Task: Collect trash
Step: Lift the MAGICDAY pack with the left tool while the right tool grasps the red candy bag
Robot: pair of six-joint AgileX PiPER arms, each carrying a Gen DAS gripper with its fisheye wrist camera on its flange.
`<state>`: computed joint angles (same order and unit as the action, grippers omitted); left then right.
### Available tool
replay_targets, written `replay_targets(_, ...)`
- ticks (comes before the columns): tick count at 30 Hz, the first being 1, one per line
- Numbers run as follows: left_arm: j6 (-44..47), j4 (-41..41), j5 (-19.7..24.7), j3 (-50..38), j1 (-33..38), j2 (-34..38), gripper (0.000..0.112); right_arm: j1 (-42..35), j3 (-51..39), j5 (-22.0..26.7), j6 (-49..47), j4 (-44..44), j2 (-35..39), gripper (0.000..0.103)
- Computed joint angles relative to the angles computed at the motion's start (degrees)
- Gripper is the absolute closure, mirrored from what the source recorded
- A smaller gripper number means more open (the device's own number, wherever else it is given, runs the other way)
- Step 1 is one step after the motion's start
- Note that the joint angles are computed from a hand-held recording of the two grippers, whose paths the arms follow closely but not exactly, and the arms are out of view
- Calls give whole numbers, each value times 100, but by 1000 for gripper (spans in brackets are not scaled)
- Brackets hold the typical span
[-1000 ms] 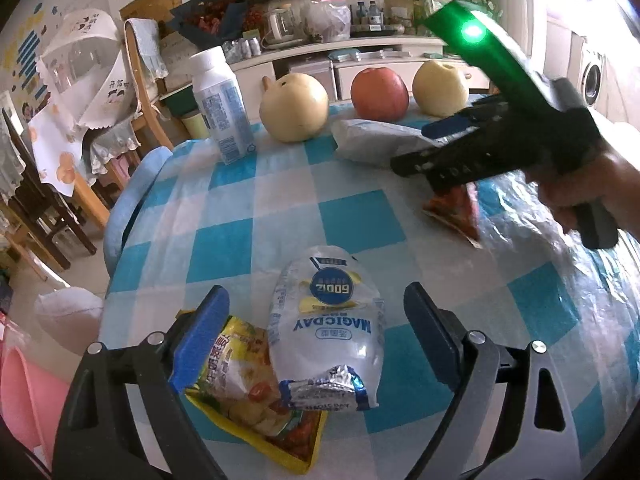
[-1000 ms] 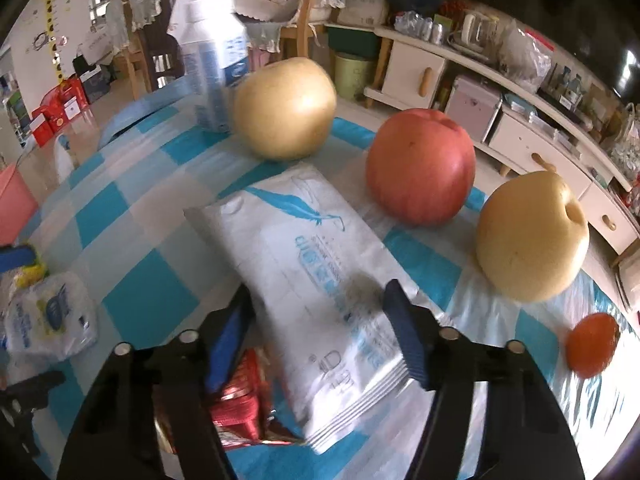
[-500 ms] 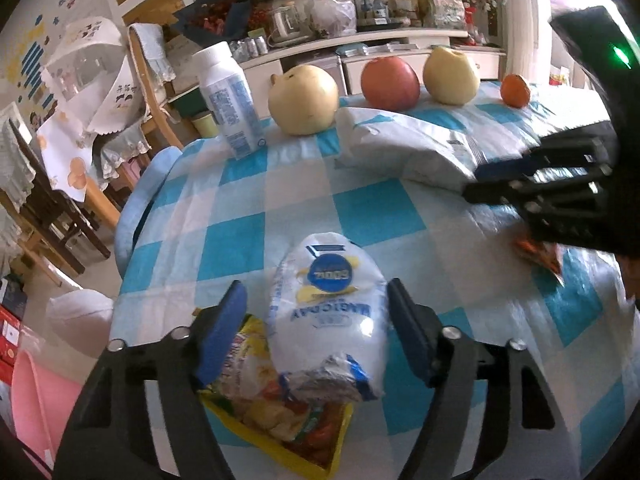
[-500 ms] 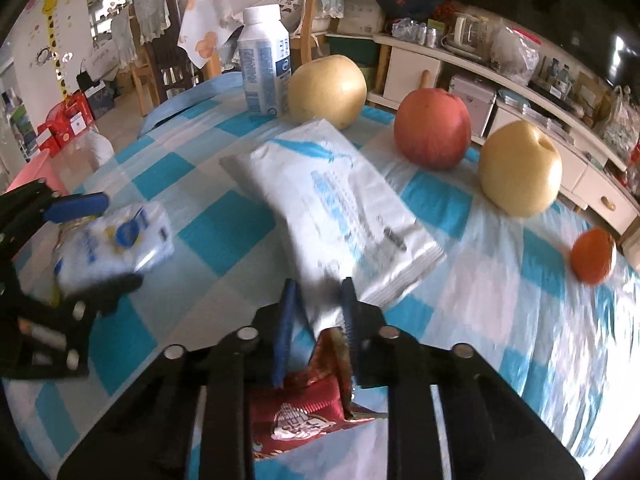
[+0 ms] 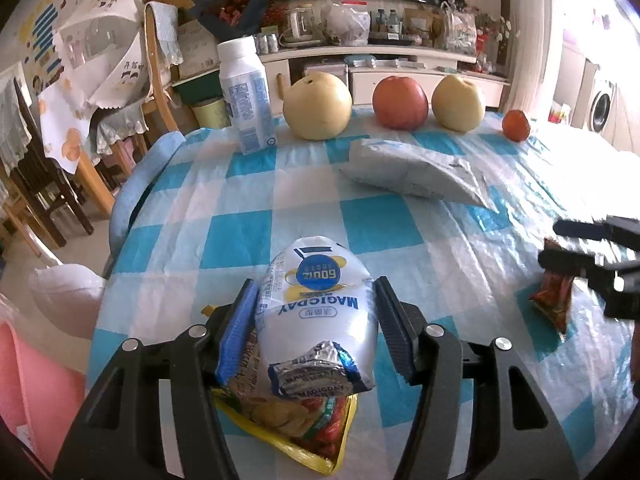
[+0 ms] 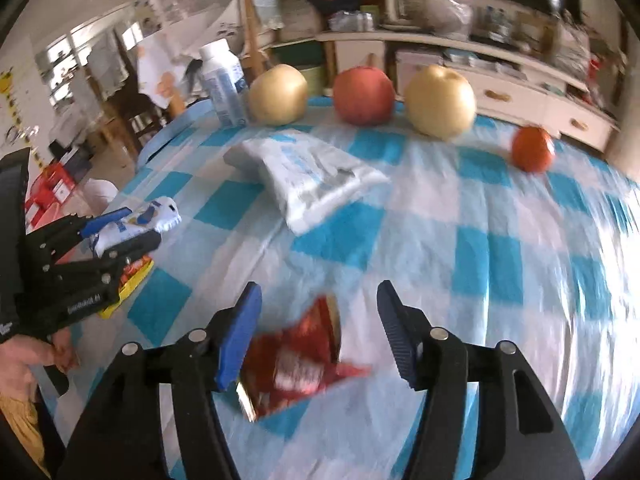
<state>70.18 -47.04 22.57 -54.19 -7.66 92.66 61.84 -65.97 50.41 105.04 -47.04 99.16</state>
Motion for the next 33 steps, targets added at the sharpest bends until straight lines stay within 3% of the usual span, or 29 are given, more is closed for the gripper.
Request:
replay_targets(5, 424, -500, 365, 36, 307, -199, 52, 388, -256, 386, 621, 2, 226, 42)
replay_targets(7, 625, -711, 533, 51, 466, -310, 52, 418, -336, 388, 806, 63, 338, 34)
replay_targets(11, 892, -951, 835, 56, 739, -483, 52, 601, -827, 882, 727, 179, 764, 29)
replay_targets(14, 1019, -1071, 1048, 41, 919, -566, 52, 678, -1000, 966, 821, 71, 926, 29)
replay_targets(15, 1036, -1078, 1143, 22, 985, -589, 52, 673, -1055, 980, 789, 69, 958, 31)
replay_targets(17, 1092, -1113, 1271, 5, 1092, -626, 52, 662, -1061, 958, 813, 40, 961, 45)
replay_targets(24, 1275, -1154, 1686, -40, 1459, -745, 52, 573, -1234, 937, 681, -60, 1054, 55)
replay_targets(26, 1335, -1152, 1788, -58, 1558, -772, 52, 587, -1454, 1078, 434, -27, 1165, 67)
replay_targets(33, 1534, -1194, 2163, -175, 1988, -817, 52, 685, -1904, 1353, 58, -49, 1412, 71)
